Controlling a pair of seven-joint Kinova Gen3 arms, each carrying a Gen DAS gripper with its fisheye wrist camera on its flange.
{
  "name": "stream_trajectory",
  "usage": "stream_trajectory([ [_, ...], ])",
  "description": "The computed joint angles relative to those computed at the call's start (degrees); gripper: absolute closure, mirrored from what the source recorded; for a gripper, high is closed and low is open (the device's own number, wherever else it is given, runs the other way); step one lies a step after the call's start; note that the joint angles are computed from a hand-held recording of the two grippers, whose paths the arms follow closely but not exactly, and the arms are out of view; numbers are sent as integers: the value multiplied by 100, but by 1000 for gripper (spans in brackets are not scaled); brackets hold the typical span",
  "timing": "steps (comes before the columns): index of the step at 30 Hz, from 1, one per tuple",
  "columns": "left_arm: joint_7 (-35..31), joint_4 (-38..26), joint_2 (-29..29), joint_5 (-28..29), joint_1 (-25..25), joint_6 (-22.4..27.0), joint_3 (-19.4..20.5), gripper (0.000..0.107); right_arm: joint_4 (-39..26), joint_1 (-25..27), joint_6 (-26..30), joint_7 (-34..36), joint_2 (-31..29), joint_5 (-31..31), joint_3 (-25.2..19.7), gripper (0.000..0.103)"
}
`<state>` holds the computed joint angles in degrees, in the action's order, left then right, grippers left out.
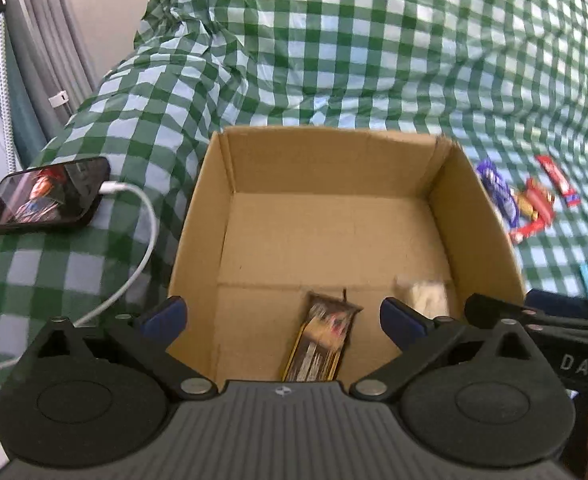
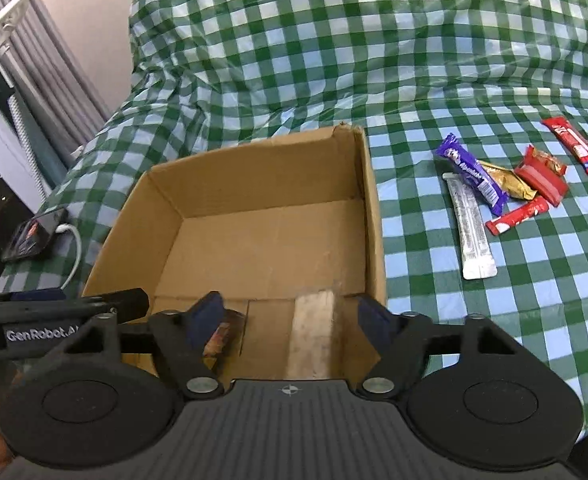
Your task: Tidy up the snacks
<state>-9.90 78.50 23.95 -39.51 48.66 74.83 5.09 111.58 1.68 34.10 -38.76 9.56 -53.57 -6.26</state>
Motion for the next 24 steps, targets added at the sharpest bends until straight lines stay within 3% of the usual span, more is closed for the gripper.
stream_trajectory([
  [2, 53, -61, 20, 84, 115, 200, 55, 5, 60, -42, 147, -213, -145, 271, 63, 17],
  [10, 929, -2, -191, 460, 652, 727, 316, 5, 743, -195, 654, -176, -1220, 616, 524, 15],
  [15, 1425, -293, -90, 230, 1126, 1313, 407, 5, 1072, -442, 703, 80, -1850, 545, 910, 11],
  [24, 1648, -804, 77, -249, 1782, 2111, 452, 5, 1495, -843, 750, 134, -2809, 694, 1581, 9],
])
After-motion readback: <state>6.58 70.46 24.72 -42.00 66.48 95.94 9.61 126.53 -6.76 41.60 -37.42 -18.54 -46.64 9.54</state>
